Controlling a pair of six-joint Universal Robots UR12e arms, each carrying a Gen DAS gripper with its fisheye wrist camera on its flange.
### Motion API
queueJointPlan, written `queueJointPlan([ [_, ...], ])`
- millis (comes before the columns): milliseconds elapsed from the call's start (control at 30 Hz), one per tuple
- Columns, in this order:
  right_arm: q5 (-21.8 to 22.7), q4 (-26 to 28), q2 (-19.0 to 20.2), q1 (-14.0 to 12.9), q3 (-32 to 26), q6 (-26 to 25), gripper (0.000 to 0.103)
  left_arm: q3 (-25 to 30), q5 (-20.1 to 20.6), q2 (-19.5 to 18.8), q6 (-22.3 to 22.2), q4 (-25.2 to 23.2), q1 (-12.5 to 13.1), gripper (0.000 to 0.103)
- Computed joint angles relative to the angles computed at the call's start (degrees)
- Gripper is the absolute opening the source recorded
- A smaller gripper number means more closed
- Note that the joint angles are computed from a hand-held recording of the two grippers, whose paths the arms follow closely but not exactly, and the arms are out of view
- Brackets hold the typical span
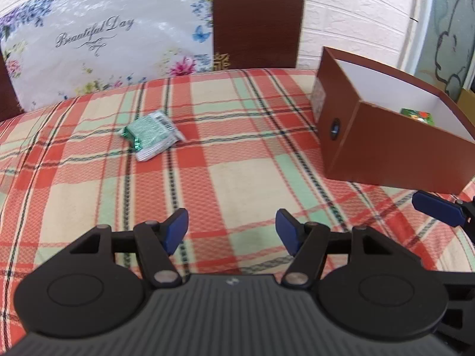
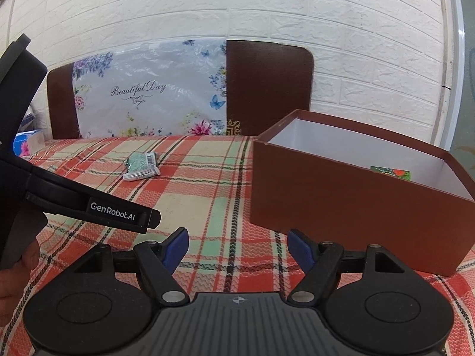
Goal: Organize objects
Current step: 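Move the right gripper over the green wrapped packet, then grasp the green wrapped packet with the right gripper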
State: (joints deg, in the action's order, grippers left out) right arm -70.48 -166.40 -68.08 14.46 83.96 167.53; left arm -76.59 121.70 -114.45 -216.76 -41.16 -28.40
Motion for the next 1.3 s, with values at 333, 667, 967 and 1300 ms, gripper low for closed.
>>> queueJointPlan([
  [333, 1.74, 3.10, 0.92, 1.58, -1.65, -4.01, 0.073, -4.09, 1.71, 2.46, -3.97, -0.12, 1.36, 0.068],
  [667, 4.15, 8.22, 2.98, 3.36, -5.09, -6.78, 0.073, -9.43, 8.36, 5.81, -10.90, -3.67, 3.64, 0.069],
  [967, 4.87, 10.67, 8.52, 5.83, -12.35, -7.13, 0.077, -16.89, 16.38, 8.36, -18.85, 1.26, 5.15, 0.088],
  [1300, 2.39, 13.11, 17.73, 8.86, -26.14, -6.80, 0.082, -17.30, 16.76, 7.48, -14.92, 6.19, 5.12, 0.088],
])
